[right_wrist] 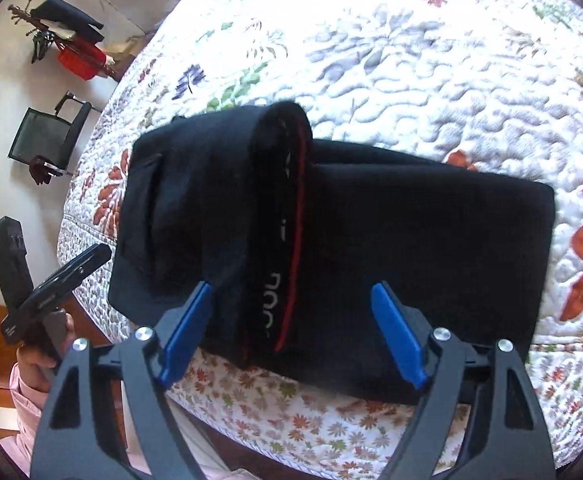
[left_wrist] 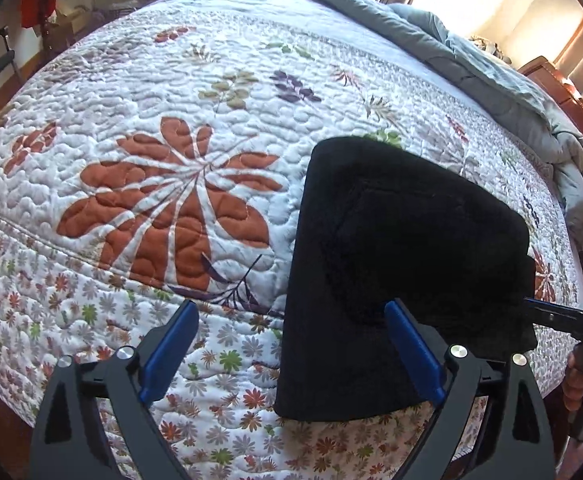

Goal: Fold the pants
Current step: 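Grasp the red-striped folded edge with the right gripper and lift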

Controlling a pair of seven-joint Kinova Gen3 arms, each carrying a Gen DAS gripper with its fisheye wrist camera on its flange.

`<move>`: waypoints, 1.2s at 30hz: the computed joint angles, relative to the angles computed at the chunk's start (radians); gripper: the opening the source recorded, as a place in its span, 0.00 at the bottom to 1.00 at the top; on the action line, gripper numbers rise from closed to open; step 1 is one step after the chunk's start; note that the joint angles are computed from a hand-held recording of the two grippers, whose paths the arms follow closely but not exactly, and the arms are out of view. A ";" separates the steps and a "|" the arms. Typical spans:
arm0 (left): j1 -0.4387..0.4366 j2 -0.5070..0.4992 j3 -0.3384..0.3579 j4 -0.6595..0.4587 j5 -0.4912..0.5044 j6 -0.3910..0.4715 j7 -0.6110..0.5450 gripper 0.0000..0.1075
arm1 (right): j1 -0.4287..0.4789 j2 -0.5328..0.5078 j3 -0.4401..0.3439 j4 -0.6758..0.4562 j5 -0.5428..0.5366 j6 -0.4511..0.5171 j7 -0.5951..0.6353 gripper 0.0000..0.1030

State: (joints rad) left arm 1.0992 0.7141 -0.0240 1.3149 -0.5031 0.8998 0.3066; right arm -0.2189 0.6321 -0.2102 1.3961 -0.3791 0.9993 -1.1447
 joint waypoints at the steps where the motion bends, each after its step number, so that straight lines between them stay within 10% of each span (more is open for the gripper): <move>1: -0.009 0.005 0.010 -0.007 0.012 0.006 -0.010 0.88 | -0.009 0.013 0.006 -0.010 0.007 0.010 -0.012 0.78; 6: -0.028 0.016 0.022 -0.012 0.051 -0.001 -0.029 0.88 | -0.015 0.054 -0.016 -0.027 -0.015 0.020 -0.016 0.70; 8: -0.025 0.013 0.015 -0.005 0.056 -0.011 -0.021 0.88 | 0.003 0.079 -0.044 -0.037 -0.056 0.033 0.006 0.39; 11: -0.017 0.004 0.007 0.002 0.057 -0.010 -0.004 0.88 | 0.044 0.128 -0.075 -0.072 -0.134 0.097 0.031 0.19; 21: -0.013 -0.026 -0.001 0.030 0.031 -0.049 0.060 0.88 | 0.167 -0.052 -0.061 -0.002 -0.269 0.112 0.239 0.16; 36: -0.067 0.131 0.035 -0.282 0.122 0.041 -0.231 0.88 | 0.255 -0.039 0.075 0.036 -0.182 0.102 0.224 0.17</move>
